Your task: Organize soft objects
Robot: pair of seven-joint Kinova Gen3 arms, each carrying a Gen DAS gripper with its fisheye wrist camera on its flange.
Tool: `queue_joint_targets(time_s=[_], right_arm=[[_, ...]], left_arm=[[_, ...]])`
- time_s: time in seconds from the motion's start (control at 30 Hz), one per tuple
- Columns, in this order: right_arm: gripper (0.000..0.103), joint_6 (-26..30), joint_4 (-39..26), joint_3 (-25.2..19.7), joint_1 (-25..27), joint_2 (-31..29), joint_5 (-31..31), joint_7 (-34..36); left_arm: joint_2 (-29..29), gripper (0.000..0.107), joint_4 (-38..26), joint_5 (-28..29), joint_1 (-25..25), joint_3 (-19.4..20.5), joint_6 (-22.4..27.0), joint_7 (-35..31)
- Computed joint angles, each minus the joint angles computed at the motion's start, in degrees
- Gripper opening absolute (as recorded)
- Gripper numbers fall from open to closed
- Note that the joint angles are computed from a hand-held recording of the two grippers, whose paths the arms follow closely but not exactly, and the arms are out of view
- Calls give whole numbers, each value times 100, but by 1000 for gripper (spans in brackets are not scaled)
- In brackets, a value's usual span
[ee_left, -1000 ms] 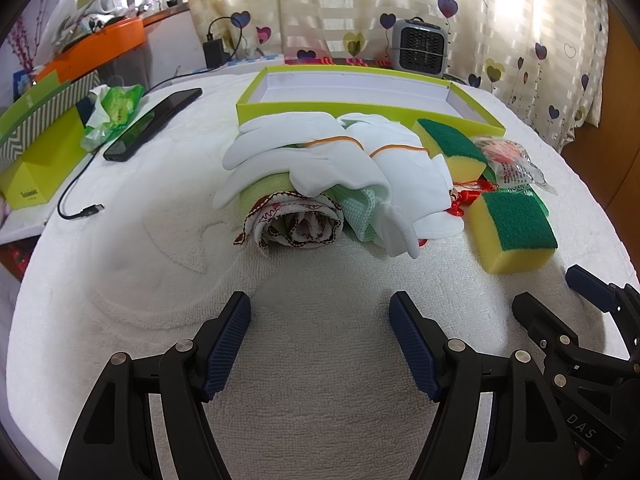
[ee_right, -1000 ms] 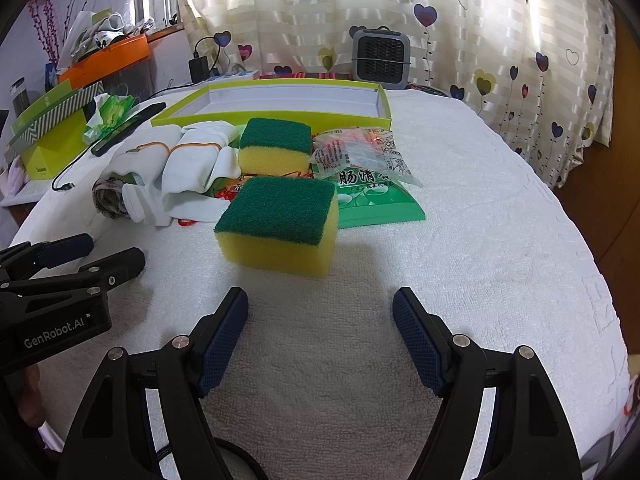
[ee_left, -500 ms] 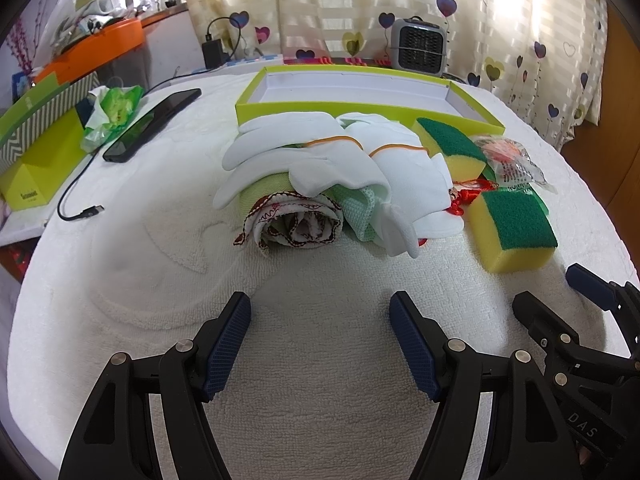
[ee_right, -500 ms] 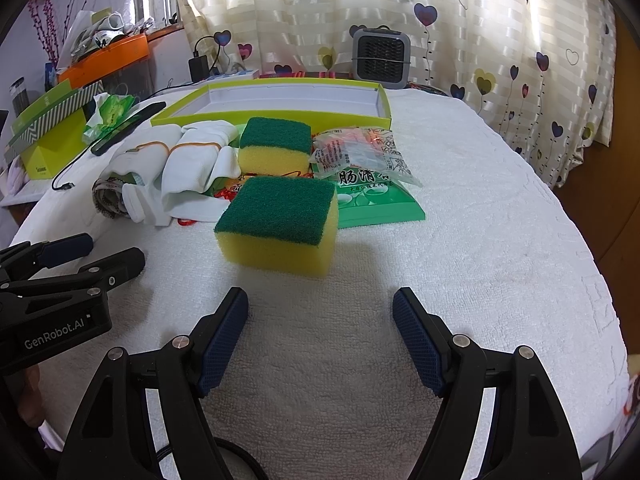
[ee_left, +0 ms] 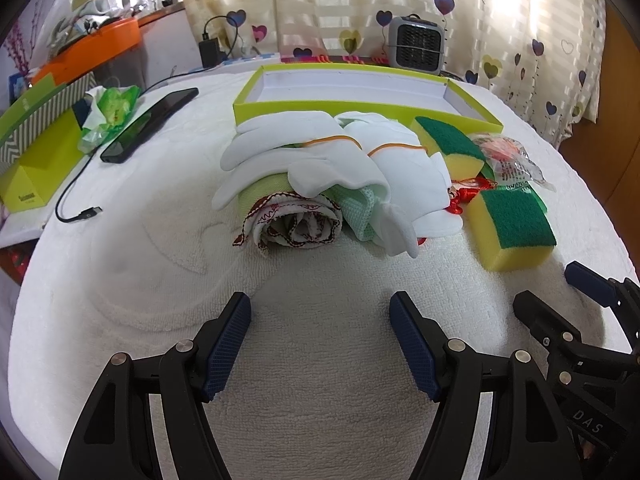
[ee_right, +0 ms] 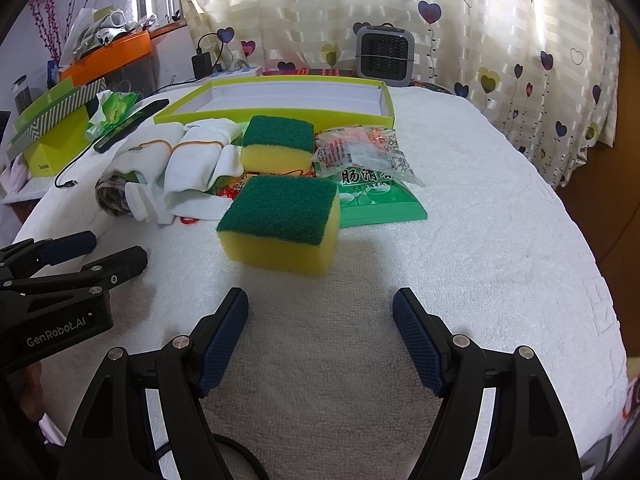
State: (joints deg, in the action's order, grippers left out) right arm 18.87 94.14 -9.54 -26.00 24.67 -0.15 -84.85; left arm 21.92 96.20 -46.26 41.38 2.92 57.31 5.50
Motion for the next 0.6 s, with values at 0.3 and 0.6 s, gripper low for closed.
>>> queue_joint_targets(time_s=[0.3, 0.6], right_arm=[[75, 10, -78, -501, 517, 0, -550, 610], [75, 250, -489, -906, 817, 201, -1146, 1272]], left_arm=[[-355, 71, 415, -7, -229, 37, -646, -39], [-791, 71, 883, -44, -602, 31, -1277, 52]])
